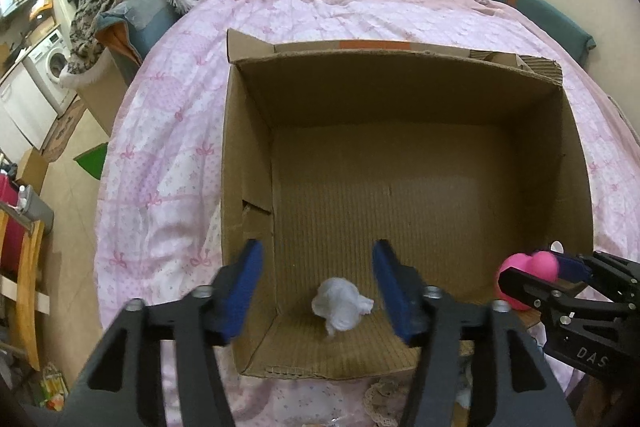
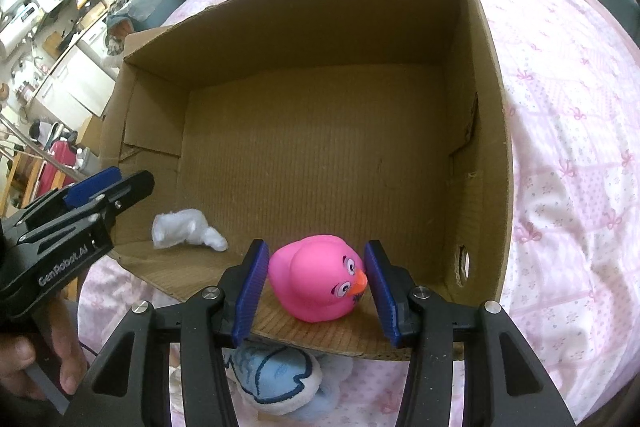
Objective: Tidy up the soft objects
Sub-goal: 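Open the left gripper dropping the sock while the right gripper drops the duck into the box, then move both grippers back out of the box toward the remaining items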
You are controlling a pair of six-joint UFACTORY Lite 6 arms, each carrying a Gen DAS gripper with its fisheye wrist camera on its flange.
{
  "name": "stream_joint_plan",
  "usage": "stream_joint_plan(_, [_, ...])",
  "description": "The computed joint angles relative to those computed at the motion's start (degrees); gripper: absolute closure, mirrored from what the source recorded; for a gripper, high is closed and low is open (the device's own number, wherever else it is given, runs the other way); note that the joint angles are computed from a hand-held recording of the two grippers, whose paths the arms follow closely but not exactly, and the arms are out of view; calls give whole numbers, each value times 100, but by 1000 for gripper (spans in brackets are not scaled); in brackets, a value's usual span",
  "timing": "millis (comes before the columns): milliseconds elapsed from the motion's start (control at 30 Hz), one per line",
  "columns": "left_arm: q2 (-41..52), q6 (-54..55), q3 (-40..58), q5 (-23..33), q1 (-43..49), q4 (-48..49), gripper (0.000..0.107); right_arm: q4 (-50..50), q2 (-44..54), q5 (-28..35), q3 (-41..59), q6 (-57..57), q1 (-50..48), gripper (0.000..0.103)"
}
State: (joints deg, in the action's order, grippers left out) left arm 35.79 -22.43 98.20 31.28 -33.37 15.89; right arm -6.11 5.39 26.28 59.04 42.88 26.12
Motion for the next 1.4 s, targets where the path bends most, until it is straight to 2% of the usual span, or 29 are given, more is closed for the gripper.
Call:
stream_joint_plan(100, [-33,37,-2,-17,4,-13,44,155,-163,-158,-124,-119,-74,42])
stream_joint_plan(167, [-31,-41,23,7,0,78,44,-32,-328,-251,-205,120,-90,30])
stream_joint_plan(267, [-30,102,54,8,60,-126,43,-430,-590,-411,-363,569,-111,23])
stream_joint_plan(833, [-409,211,-253,-102,91,-322,42,-259,-783,-406,-436,483,-212,22])
stream_joint_plan(900, [-560,213,-381,-131,103,-343,41,-283,-881,-374,-493,522,-211,22])
stream_joint_plan(967, [-721,124,-539,-172,110,-272,34,-351,-987,-340,-550,611,-194,22])
stream_joint_plan(1400, [-1896,204,-1635,-157,394,-487,33,-1124,-1776,187,-916,1571,239,22])
